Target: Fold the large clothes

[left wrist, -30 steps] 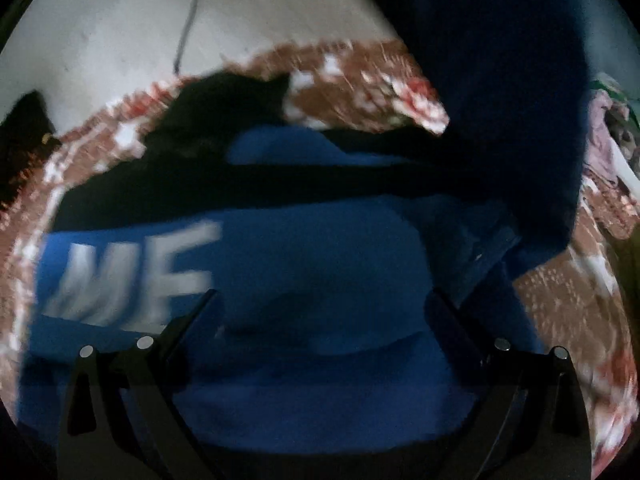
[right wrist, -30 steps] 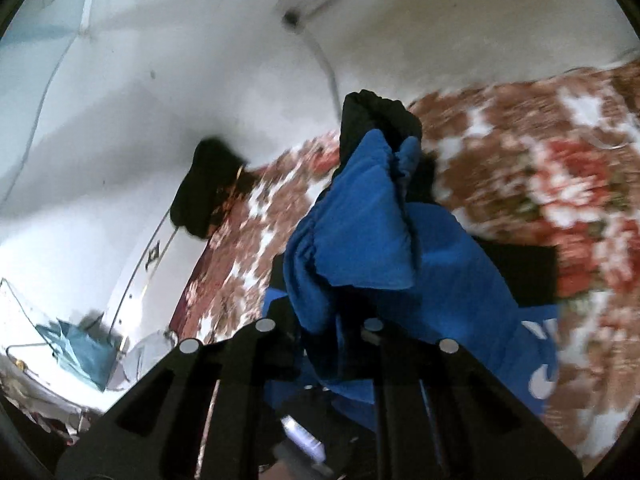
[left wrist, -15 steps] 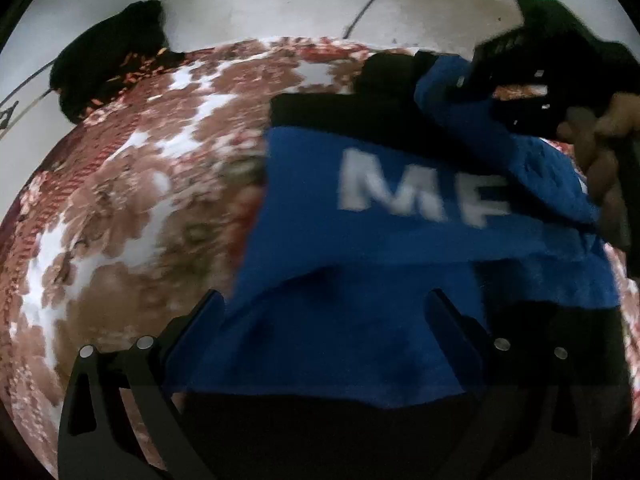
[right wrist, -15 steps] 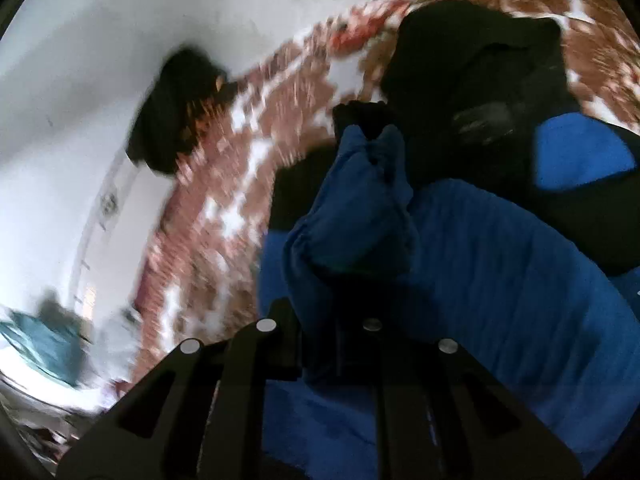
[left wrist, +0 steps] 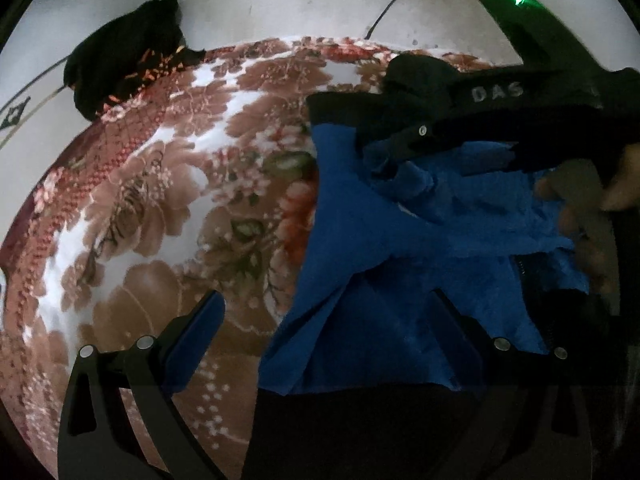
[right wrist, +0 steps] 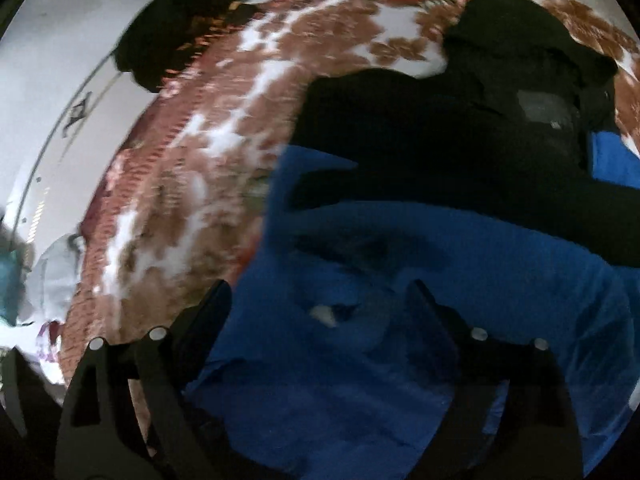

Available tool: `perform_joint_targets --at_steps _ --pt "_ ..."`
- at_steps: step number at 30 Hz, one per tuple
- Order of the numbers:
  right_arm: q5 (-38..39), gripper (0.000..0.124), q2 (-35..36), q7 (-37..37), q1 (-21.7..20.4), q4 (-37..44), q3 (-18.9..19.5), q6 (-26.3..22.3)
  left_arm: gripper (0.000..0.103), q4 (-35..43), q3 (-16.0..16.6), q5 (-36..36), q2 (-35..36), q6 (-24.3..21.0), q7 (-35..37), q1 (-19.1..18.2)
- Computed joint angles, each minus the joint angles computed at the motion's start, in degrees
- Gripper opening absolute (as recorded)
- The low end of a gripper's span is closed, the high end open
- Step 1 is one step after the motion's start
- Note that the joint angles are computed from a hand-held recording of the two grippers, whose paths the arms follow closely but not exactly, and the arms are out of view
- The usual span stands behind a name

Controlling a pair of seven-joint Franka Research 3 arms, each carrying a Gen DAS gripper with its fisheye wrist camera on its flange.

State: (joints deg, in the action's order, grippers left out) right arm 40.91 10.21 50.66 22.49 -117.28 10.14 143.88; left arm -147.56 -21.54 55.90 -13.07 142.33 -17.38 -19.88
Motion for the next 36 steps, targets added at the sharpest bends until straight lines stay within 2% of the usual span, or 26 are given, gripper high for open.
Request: perform_joint_targets --at_steps 3,6,9,11,14,18,22,24,25,28,32,36 --pt "1.66 0.093 -2.93 -1.15 -1.11 -0.36 -0.67 -1.11 0.098 1.14 0.39 -1.47 -0.88 -0.86 2.67 -0.11" --pt "-4.26 0.094 -4.26 3.06 -2.69 -0.12 -3.65 -0.49 0.098 4.42 0.95 -0.04 0.56 0.11 4.90 1.20" --pt "-19.56 0.094 -3.51 11.36 -4.18 -0.25 -7.28 6.00 0.098 10.00 1.36 3.91 4.86 1.25 6.31 2.34" --pt "-36.45 0.094 -1.80 22.40 -4.65 0.24 -11.54 11.09 0.098 15.85 2.14 7.63 9.59 1.67 7.25 2.65" --pt "-45.57 0.094 1.42 28.76 -6.85 2.78 -14.10 12.40 0.098 24.98 4.54 8.79 17.83 3.63 10.69 1.90" --pt "-45.18 0.094 6.56 28.88 -10.04 6.22 -14.14 10.98 0.098 34.64 7.55 4.00 28.33 5.26 17.25 0.56" --pt "-42.83 0.095 10.68 26.43 -12.05 7.35 -13.22 12.29 0.098 36.78 9.63 -1.51 33.55 4.19 25.16 -0.37" --pt "-41.45 0.098 11.93 23.85 -12.64 6.91 -12.59 15.04 0.098 35.73 11.38 0.63 33.69 4.04 27.84 -2.02" --pt "-41.87 0.098 12.04 23.68 -12.07 6.46 -13.14 16.10 0.098 35.49 12.32 3.41 33.82 2.48 29.26 -3.53" --pt "-39.63 0.098 12.87 21.92 -12.53 5.93 -12.57 17.47 0.098 32.83 13.22 7.01 32.42 3.51 30.36 -4.52" --pt "-35.82 0.098 13.18 19.15 -13.75 5.90 -11.53 17.96 0.098 31.51 12.72 7.70 30.99 2.29 34.56 -4.44" --pt "-35.98 0.098 9.32 18.36 -12.40 1.44 -12.44 22.45 0.098 31.16 11.83 6.76 28.73 0.36 38.47 -4.21"
